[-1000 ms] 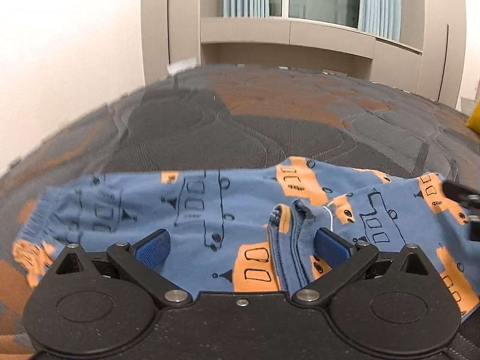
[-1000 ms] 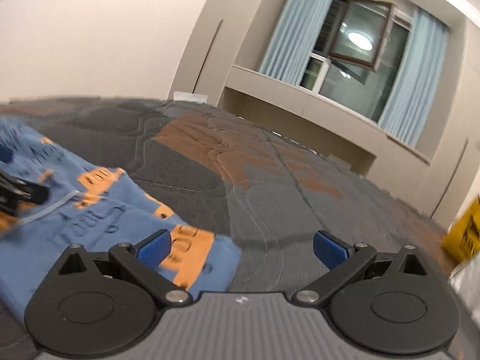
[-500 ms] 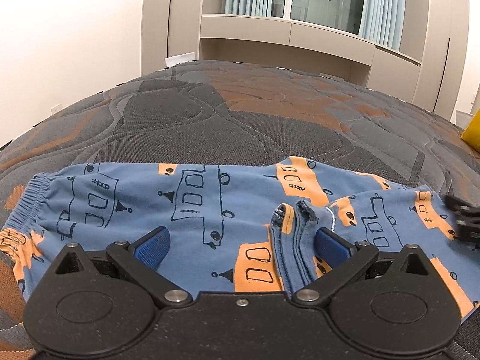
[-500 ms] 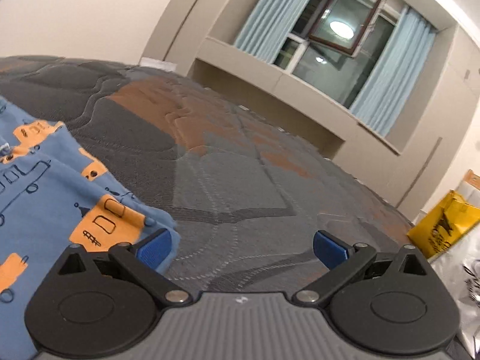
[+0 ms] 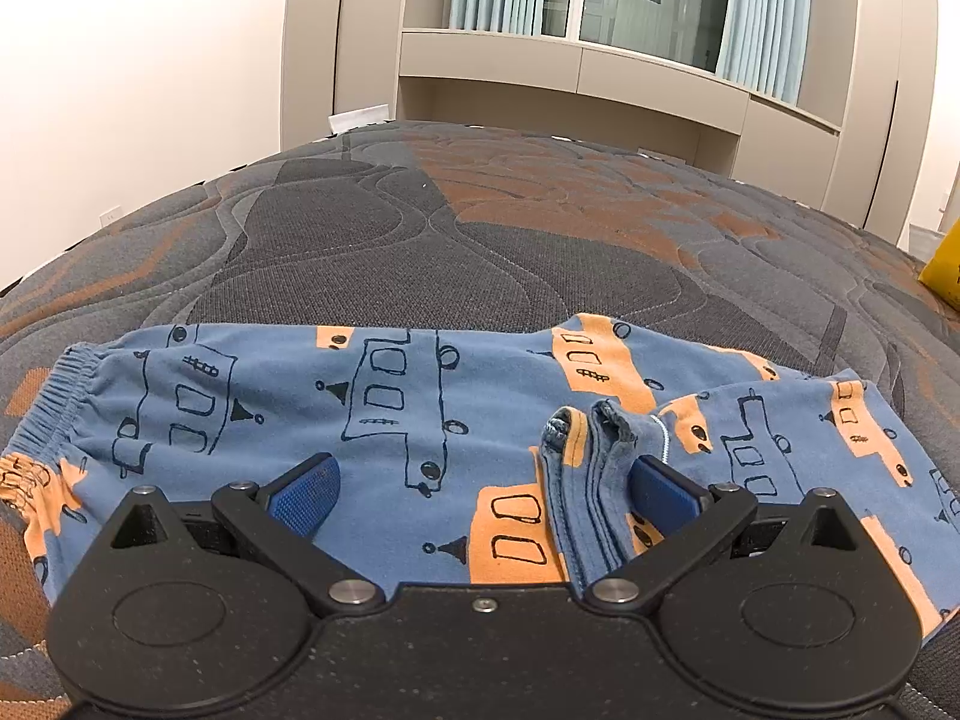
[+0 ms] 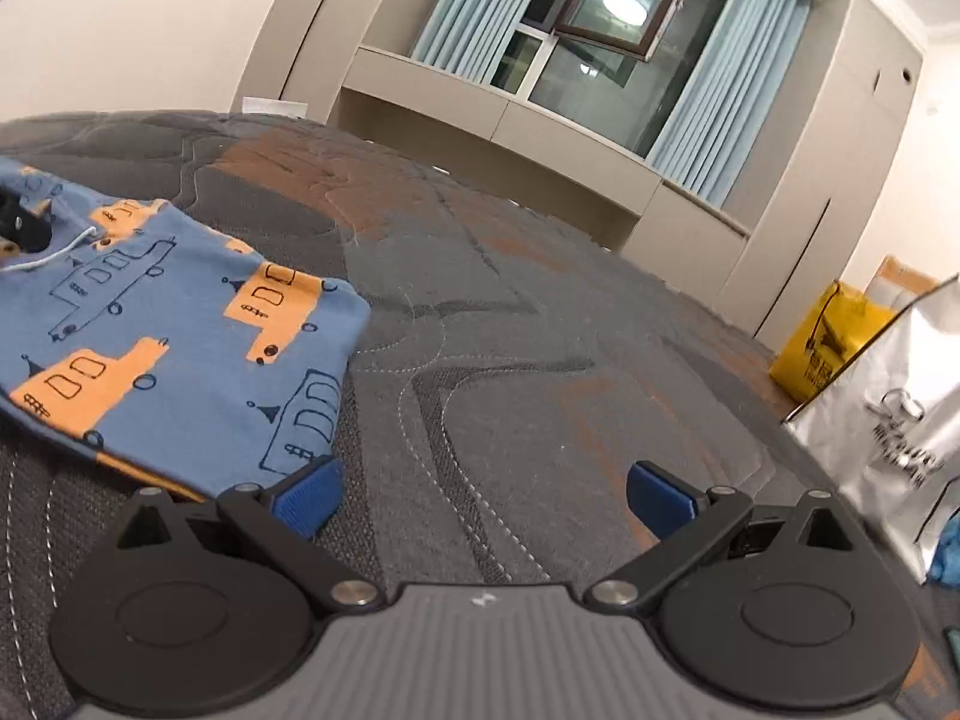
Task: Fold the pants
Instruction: 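Open both grippers and release the folded pants edge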
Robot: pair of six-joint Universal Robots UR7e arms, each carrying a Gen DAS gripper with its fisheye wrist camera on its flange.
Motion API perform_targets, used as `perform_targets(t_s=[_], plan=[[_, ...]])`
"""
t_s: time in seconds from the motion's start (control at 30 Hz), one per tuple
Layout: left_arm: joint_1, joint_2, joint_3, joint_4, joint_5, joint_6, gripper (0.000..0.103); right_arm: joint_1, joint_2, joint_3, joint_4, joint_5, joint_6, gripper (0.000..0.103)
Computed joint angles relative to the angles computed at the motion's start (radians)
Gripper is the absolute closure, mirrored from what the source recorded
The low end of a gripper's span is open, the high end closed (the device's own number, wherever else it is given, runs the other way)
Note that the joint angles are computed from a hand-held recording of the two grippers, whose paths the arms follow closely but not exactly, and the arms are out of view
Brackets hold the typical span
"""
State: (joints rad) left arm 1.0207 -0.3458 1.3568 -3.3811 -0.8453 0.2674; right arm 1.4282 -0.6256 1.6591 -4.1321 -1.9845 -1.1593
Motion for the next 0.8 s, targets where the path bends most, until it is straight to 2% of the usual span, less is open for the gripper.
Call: perform_targets(t_s=[0.1, 0.2, 0.4, 0.53, 0.73, 0.8], plan=[[0.005, -0.013, 0.02, -0.028, -0.028, -0.022, 0.001, 0.003, -0.011, 0.015, -0.033, 0.068, 0.008, 0.0], [0.007, -0.012, 0.019, -0.034, -0.027, -0.036, 0.001, 0.011, -0.031, -0.016, 0.052, 0.127, 0.037, 0.0], [0.006, -0.008, 0.01, -0.021, -0.015, -0.038, 0.001, 0.04, 0.036, -0.238, 0.337, 0.079, 0.041, 0.0], [0.007, -0.007, 0.009, -0.019, -0.016, -0.04, 0.001, 0.033, 0.095, -0.338, 0.431, 0.031, 0.024, 0.0], [0.01, -0.032, 0.042, -0.066, -0.053, -0.066, 0.001, 0.029, 0.055, -0.252, 0.339, 0.105, 0.073, 0.0], [0.004, -0.061, 0.091, -0.139, -0.063, -0.07, 0.001, 0.033, 0.028, -0.188, 0.318, 0.151, 0.089, 0.0]])
